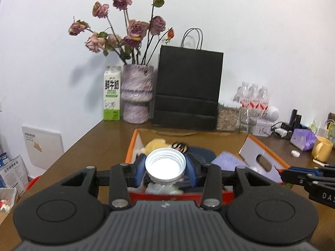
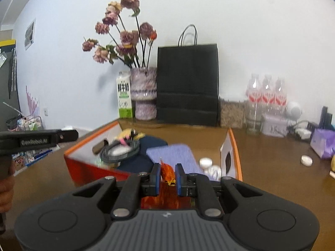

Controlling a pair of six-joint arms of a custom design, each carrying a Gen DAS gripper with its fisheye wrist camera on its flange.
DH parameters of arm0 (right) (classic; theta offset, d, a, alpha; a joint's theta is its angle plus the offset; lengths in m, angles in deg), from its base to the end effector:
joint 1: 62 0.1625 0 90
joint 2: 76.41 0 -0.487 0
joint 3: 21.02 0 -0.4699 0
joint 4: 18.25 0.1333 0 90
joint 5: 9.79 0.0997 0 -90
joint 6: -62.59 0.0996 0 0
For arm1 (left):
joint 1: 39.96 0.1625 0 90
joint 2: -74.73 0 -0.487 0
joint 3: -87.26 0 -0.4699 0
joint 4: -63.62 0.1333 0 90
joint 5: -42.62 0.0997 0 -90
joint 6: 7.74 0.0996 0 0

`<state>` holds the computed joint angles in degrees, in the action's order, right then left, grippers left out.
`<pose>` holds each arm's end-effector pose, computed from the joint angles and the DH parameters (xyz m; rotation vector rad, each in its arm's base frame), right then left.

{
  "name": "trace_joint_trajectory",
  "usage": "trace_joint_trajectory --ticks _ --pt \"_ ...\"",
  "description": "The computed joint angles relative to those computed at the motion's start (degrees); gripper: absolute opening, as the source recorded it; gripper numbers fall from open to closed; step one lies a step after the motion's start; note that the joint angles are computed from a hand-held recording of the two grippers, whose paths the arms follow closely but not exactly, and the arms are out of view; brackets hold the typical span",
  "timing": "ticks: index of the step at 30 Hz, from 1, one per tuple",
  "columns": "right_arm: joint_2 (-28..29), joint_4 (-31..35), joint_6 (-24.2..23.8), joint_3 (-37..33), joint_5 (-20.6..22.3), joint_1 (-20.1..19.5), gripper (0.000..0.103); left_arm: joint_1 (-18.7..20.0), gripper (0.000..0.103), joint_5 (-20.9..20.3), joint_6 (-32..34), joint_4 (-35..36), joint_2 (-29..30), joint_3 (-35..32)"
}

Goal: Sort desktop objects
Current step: 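Carry white cap and orange leaf into the box and open both grippers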

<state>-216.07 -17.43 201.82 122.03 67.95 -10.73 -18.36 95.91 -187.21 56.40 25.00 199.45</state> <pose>0.0031 -0.2430 0.3434 0.2194 -1.8629 1.4615 -0.3899 -0.3618 -0.0050 1.2927 2.3773 -1.1975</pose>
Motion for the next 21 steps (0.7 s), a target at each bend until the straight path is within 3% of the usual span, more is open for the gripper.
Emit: trace_joint_trajectory --ticks 6,11,14,16,21 --pt "6.2 -5.3 0.8 -3.6 6.4 8.2 0.013 0.8 0.041 1.8 0.7 -0.8 2.9 -4.0" --pt "12.2 -8.6 2.1 -7.8 8.8 10.9 0.013 1.5 0.041 2.0 3.1 -0.7 7.1 -9.3" --pt "15.0 -11.0 5.0 -9.9 7.8 9.2 0.013 2.3 0.041 1.2 4.2 -2.6 10.0 -12.1" --pt "16.1 -12.2 8.8 -10.1 4.4 5.6 0.013 3.3 0.041 1.5 4.2 -2.9 11.8 -13.2" --pt "20.0 -10.9 8.7 -12.0 5.7 2.9 0.013 4.9 0.041 1.1 4.6 1.1 15.2 -16.5"
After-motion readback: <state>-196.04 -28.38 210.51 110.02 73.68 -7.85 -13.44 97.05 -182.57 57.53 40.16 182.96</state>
